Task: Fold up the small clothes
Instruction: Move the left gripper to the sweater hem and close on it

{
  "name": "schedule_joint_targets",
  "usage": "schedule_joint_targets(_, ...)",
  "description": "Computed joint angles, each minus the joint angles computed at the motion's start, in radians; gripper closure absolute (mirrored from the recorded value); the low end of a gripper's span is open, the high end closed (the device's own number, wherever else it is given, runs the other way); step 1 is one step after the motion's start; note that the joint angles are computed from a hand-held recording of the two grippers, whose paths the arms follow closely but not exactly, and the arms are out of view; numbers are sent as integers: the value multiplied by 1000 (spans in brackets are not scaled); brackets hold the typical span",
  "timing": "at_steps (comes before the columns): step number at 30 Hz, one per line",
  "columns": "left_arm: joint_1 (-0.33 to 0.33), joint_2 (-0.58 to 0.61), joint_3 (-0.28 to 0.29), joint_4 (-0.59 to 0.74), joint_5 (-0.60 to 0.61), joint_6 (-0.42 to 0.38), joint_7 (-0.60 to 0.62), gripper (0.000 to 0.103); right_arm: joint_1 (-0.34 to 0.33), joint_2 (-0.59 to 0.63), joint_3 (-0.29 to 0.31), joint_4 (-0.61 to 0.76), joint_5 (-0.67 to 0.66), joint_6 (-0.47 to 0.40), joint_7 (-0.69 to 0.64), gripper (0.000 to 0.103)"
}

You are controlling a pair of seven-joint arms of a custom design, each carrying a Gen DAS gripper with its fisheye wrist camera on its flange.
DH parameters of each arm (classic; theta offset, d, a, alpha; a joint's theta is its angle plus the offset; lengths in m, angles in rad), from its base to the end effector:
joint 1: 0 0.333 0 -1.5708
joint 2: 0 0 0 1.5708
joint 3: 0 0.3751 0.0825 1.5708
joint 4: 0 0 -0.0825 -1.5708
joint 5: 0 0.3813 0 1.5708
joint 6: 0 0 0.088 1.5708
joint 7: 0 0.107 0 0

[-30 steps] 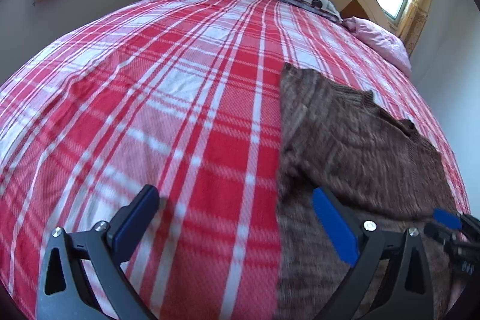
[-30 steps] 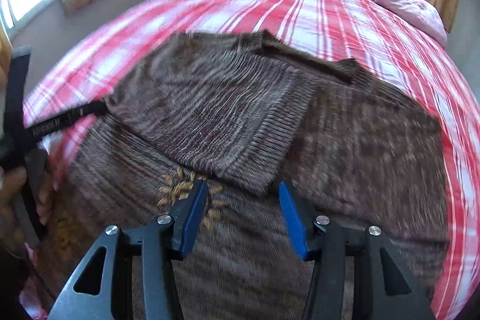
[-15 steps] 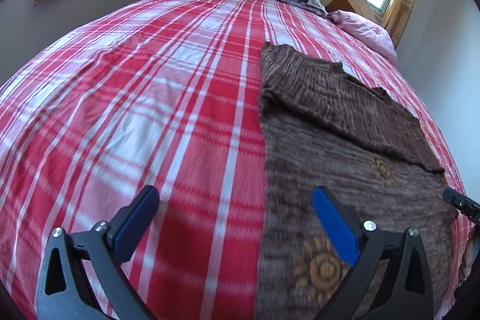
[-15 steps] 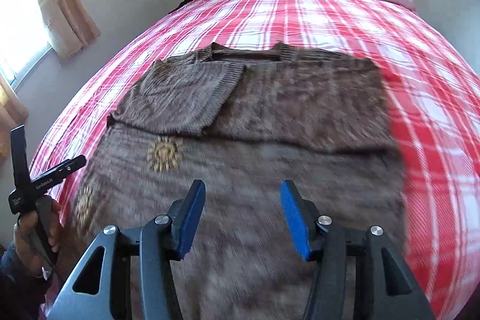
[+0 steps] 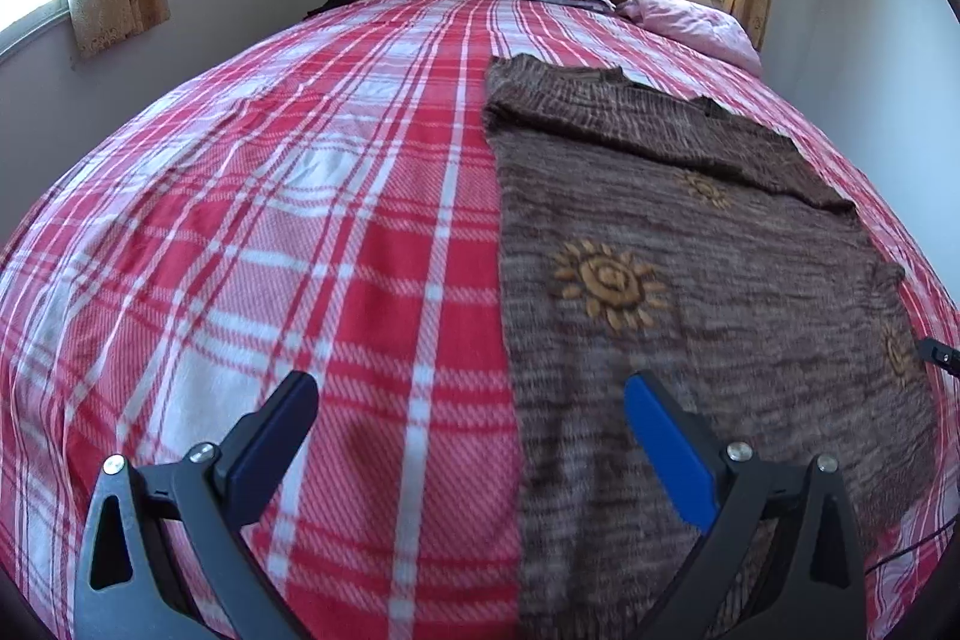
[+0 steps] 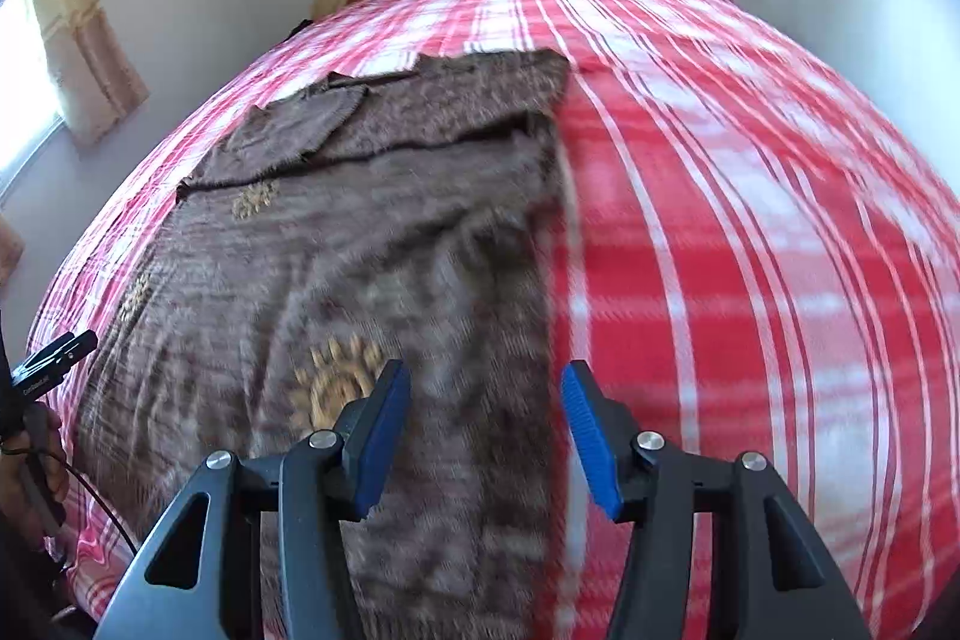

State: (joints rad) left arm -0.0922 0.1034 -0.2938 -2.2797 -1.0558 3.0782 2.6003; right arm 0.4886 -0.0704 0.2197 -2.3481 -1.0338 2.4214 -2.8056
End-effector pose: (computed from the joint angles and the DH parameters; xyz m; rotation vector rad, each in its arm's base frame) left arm 0.5362 -0.1379 0.4237 -1.5049 2.1949 -0.9153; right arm 0.3839 0.3256 0.4356 -1.3804 2.1608 -0.7732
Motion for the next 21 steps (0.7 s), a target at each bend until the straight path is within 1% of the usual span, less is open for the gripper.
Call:
schedule_joint_targets(2, -6, -19, 6, -32, 23, -4, -16, 0, 10, -9, 11, -23, -8, 0, 33, 49)
schedule_joint_targets(4, -17, -37, 11, -60, 36, 0, -26, 0, 20, -15, 21, -33, -5, -10, 45, 49)
schedule_joint_targets(6, -32, -57, 25, -92, 85, -10, -54, 0, 28, -25, 28, -47, 3, -9, 56, 49)
schedule_joint_targets(7, -39, -66, 28, -102, 85, -11, -49, 0, 31, -29, 31, -53, 8, -7, 59, 49)
schedule_joint_targets(10, -63, -91, 39, -129, 38, -8, 15, 0, 44, -38, 46, -66, 23, -25, 85, 49)
schedule_joint_targets(13, -86, -113, 63, -149, -17, -25, 66, 0, 63, -35, 65, -68, 28, -57, 124, 49)
schedule_joint_targets(16, -103, -135, 88, -166, -61, -43, 103, 0, 81, -32, 73, -72, 27, -66, 145, 49)
schedule_joint_targets(18, -112, -144, 101, -174, -72, -51, 113, 0, 89, -35, 75, -81, 18, -61, 169, 49)
schedule_joint_targets(20, -117, -151, 112, -182, -74, -67, 108, 2, 90, -46, 73, -98, -1, -39, 211, 49)
schedule_joint_targets(21, -122, -157, 116, -187, -103, -67, 130, 3, 90, -51, 72, -103, -6, -31, 223, 49)
